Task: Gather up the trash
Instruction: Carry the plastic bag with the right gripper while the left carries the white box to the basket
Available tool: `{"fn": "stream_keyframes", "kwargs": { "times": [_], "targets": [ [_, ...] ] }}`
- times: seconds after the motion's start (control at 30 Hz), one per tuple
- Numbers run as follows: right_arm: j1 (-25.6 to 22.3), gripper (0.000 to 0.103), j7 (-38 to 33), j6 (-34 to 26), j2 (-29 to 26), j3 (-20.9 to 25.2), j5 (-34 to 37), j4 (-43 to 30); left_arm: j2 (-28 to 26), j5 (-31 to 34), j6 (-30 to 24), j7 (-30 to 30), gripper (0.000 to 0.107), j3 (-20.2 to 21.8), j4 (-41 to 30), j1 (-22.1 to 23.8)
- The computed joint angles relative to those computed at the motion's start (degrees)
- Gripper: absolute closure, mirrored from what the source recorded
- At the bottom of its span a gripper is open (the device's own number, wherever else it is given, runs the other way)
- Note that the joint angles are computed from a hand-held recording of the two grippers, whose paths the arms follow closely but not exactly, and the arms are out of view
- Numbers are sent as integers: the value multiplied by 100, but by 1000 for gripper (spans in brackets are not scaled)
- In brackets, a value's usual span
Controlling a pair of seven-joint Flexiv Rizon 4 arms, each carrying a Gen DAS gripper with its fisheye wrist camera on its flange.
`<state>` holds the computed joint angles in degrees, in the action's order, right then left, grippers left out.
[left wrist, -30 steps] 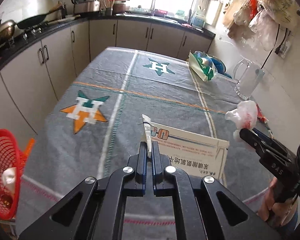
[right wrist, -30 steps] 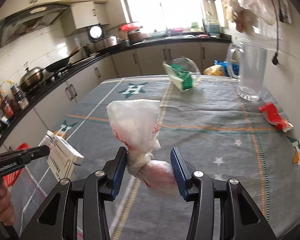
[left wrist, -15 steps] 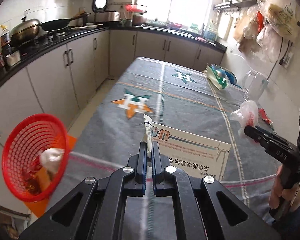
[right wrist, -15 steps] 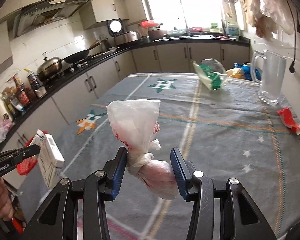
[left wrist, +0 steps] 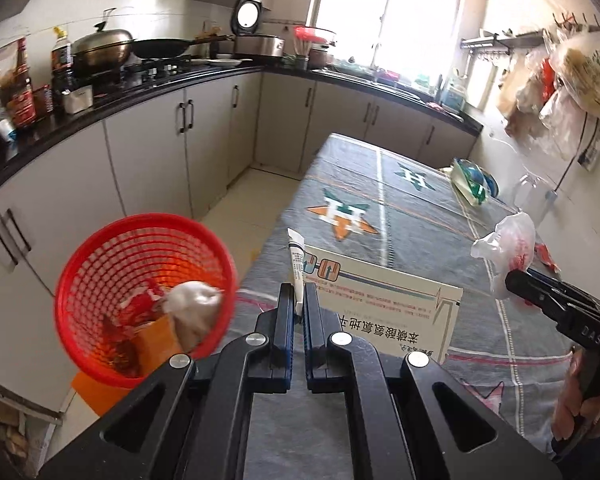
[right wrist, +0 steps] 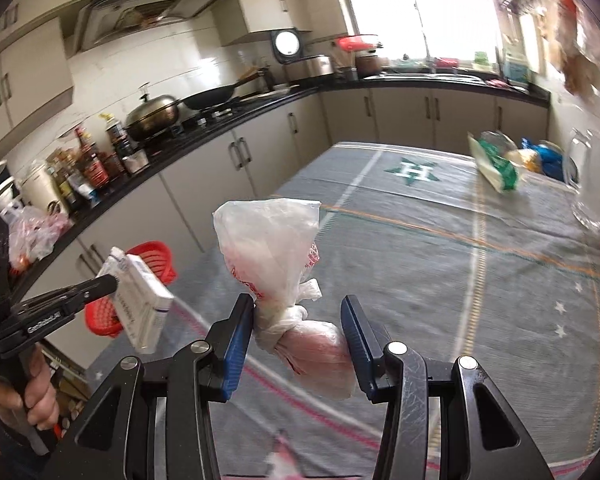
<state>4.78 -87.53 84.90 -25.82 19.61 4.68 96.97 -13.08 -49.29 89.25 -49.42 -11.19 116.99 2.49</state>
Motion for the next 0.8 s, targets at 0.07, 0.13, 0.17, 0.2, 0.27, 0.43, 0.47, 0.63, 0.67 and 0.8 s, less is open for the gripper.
{"fn": "stream_keyframes", "kwargs": {
  "times": [0.07,0.13,0.17,0.2,0.27,0.43,0.47,0.63,0.67,0.8],
  "targets": [
    [112,53,2,-24,-13,-3,-62,-35,51,-224,66,190,103,-102,62,111],
    [202,53,1,-64,-36,10,-104,-81,91,-455,155,382,103,-156,111,170],
    [262,53,13,-98,-59,15,-127,-127,116,-625,220,527,103,-203,142,214],
    [294,53,8,-136,-90,39,-133,-183,124,-760,274,638,103,-223,154,230],
    [373,53,-24,-219,-138,109,-137,-289,154,-1090,378,918,103,-274,186,285],
    [715,53,-17,-396,-267,49,-262,-539,159,-1895,574,1548,103,-206,171,272],
    [797,53,-6,-438,-305,31,-297,-605,144,-1973,617,1598,103,-148,159,243],
    [1070,53,-12,-672,-499,50,-360,-935,33,-1664,856,1287,103,158,192,256],
    [1100,53,-30,-730,-536,65,-356,-1004,18,-1602,893,1219,103,140,211,343],
    [1307,53,-55,-955,-703,45,-387,-1300,-109,-1011,931,677,103,488,226,340]
  ]
}}
